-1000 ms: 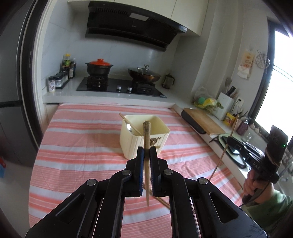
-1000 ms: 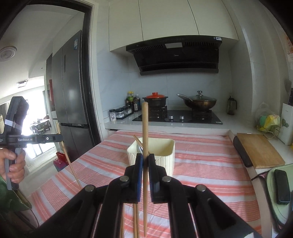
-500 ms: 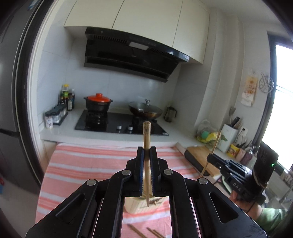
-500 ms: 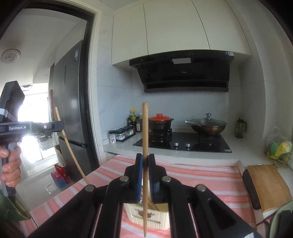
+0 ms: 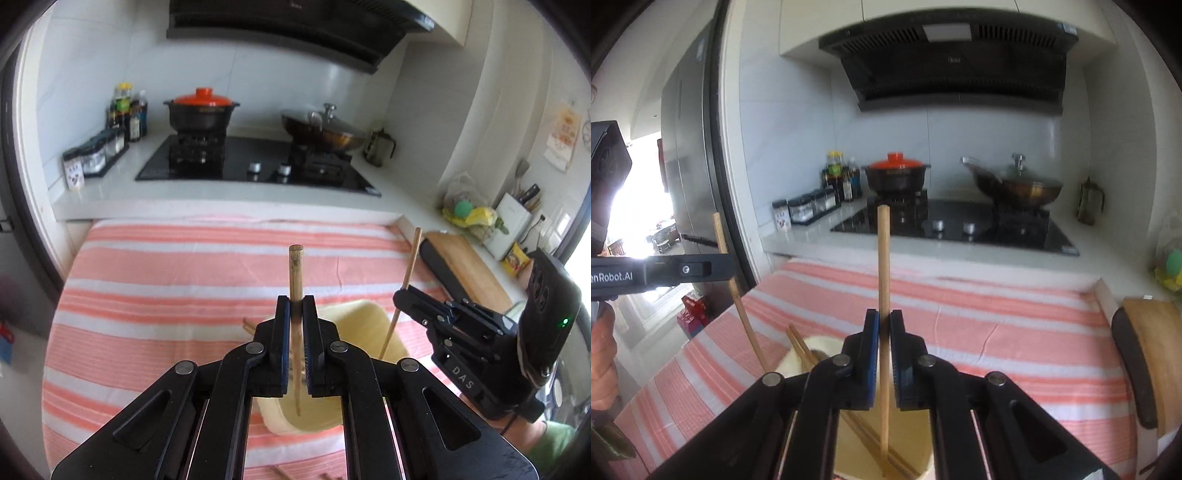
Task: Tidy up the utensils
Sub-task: 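Lift chopstick into the holder with left tool while right tool carries its chopstick there, then open both tools to drop the chopsticks into the holder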
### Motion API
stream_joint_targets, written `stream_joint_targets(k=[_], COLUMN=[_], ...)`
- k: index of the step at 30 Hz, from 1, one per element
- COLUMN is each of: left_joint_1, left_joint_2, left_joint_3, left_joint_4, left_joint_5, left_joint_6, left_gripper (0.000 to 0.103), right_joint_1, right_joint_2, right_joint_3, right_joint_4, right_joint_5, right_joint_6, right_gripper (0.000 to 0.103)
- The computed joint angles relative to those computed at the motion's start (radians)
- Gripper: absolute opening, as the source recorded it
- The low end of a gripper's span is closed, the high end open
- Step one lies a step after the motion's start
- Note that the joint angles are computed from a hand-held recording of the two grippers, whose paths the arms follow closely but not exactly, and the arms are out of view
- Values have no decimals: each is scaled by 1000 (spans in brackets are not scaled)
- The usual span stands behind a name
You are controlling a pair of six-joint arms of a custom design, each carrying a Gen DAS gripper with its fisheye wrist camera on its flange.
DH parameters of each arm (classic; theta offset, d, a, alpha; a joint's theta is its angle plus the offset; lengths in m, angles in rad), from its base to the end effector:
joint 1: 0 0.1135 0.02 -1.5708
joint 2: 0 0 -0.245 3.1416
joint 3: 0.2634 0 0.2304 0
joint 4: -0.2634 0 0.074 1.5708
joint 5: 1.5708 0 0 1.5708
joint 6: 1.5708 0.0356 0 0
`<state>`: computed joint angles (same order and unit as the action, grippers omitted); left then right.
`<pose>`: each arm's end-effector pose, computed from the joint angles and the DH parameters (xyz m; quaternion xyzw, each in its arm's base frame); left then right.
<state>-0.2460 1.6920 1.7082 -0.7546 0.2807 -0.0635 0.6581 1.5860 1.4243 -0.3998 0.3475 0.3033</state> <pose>0.3381 -0.0951 0.3475 0.1389 0.8967 -0.1881 0.3758 0.2795 0.2007 0.3246 -0.0699 0.8634 0.0860 0.4922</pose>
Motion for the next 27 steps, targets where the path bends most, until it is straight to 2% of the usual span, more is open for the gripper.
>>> stream_joint_targets(k=[4,5,6,7,9,12,14,17,19,21,23,25,27], left_joint_1=[-36,-37,-30,-18,15,55,83,140,182,204,135,-14,-178], left_joint_2=[38,38,26,0,-94,-253,-358,-550,-705,-831,-938,-1018,-1044], left_joint_3=[-54,-66,-83,-110,-194,-318,-416,-626,-789,-928,-1039,-1115,-1169], left_joint_4=[14,13,10,14,27,-17,-81,-155,-189,-212,-204,-170,-111], left_joint_5=[-42,-45,-33,-12,20,0,-10,-24,3,43,23,-30,-109], left_joint_6=[7,-4,-18,-32,-33,46,141,247,270,239,124,-36,-188], left_gripper=[6,12,24,31,52,64,70,71,72,73,73,73,74], right_joint_1=[-25,-25,-27,-26,-11,56,138,329,541,771,957,1069,1152], right_joint_2=[60,81,94,90,14,-140,-246,-387,-466,-494,-450,-422,-403], right_joint_3=[24,52,78,92,50,-17,-66,-160,-257,-360,-446,-541,-614], right_joint_4=[-85,-130,-173,-209,-216,-279,-360,-509,-607,-701,-781,-766,-727], right_joint_5=[-67,-75,-87,-96,-98,-43,25,136,261,378,432,418,415], right_joint_6=[46,60,77,97,120,119,134,206,365,630,979,1282,1512], right_gripper=[8,10,25,39,40,40,40,40,40,40,40,40,40])
